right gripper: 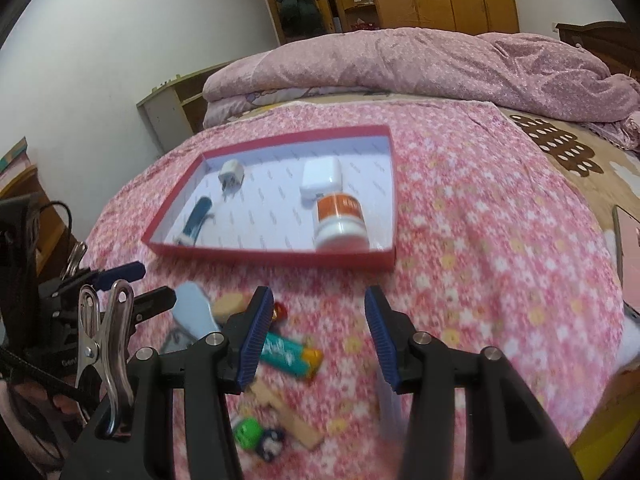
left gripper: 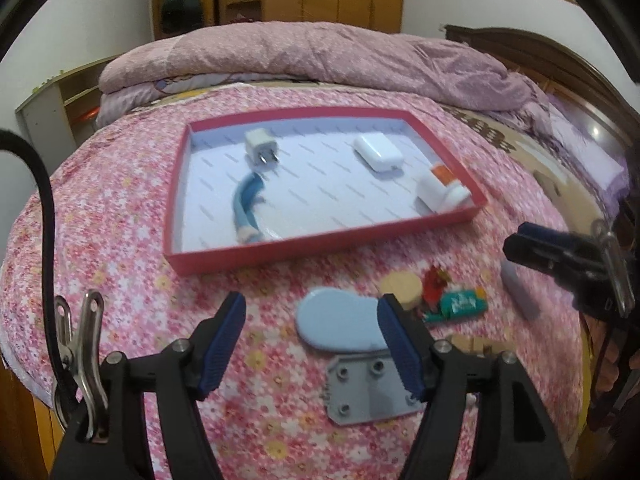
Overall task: Organize rigid objects
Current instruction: 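Grasp the grey curved hook with right tool while left tool grasps the light blue oval piece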
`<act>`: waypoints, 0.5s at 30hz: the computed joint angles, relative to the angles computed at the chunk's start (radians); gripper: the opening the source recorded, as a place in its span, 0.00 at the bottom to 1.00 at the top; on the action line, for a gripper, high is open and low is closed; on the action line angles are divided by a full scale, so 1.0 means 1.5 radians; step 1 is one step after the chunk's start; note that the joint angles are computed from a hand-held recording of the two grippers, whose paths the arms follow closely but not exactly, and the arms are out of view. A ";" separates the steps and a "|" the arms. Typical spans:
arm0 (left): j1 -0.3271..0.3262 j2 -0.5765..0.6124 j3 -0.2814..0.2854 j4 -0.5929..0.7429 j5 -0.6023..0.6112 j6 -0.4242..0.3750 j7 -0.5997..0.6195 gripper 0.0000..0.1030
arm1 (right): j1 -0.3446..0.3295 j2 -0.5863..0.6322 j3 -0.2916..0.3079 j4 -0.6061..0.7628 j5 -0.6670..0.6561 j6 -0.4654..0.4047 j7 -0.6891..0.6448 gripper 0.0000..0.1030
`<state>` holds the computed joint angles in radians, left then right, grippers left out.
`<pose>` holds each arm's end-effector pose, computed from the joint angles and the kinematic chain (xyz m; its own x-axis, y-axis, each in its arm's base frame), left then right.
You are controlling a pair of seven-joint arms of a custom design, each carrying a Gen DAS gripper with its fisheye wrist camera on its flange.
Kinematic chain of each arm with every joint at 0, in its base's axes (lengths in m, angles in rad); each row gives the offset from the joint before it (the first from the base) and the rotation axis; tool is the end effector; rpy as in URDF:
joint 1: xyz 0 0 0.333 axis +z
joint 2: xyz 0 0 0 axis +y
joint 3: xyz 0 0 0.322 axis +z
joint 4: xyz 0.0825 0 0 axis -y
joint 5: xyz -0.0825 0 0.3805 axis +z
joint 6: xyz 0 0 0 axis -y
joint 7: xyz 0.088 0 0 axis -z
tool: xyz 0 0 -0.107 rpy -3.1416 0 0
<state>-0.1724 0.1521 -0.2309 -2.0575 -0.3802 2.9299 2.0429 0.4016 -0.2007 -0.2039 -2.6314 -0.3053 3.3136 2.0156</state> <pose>0.5804 -0.2157 0.4537 -0.5027 -0.8641 0.0248 -0.6429 0.3545 -0.6790 0.4477 0.1199 0.4267 0.1445 -0.9726 -0.1822 -0.6647 0.0410 -0.7460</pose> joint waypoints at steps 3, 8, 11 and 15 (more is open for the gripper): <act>-0.001 0.003 -0.003 -0.001 0.002 -0.013 0.012 0.72 | -0.078 -0.015 0.079 -0.022 0.005 -0.003 -0.004 0.47; 0.000 0.013 -0.011 0.005 -0.014 -0.048 0.046 0.77 | -0.197 -0.039 0.200 -0.055 0.013 -0.007 -0.009 0.47; -0.008 0.020 -0.009 0.002 -0.006 -0.042 0.052 0.77 | -0.249 -0.047 0.252 -0.066 0.017 -0.013 -0.007 0.47; -0.010 0.027 -0.010 0.000 -0.003 -0.036 0.054 0.79 | -0.309 -0.053 0.308 -0.076 0.014 -0.019 0.002 0.47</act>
<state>-0.1880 0.1922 -0.2465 -2.0571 -0.3852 2.8752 2.1241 -0.0625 -0.2808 0.2588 -2.7461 -0.2849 3.2843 2.0186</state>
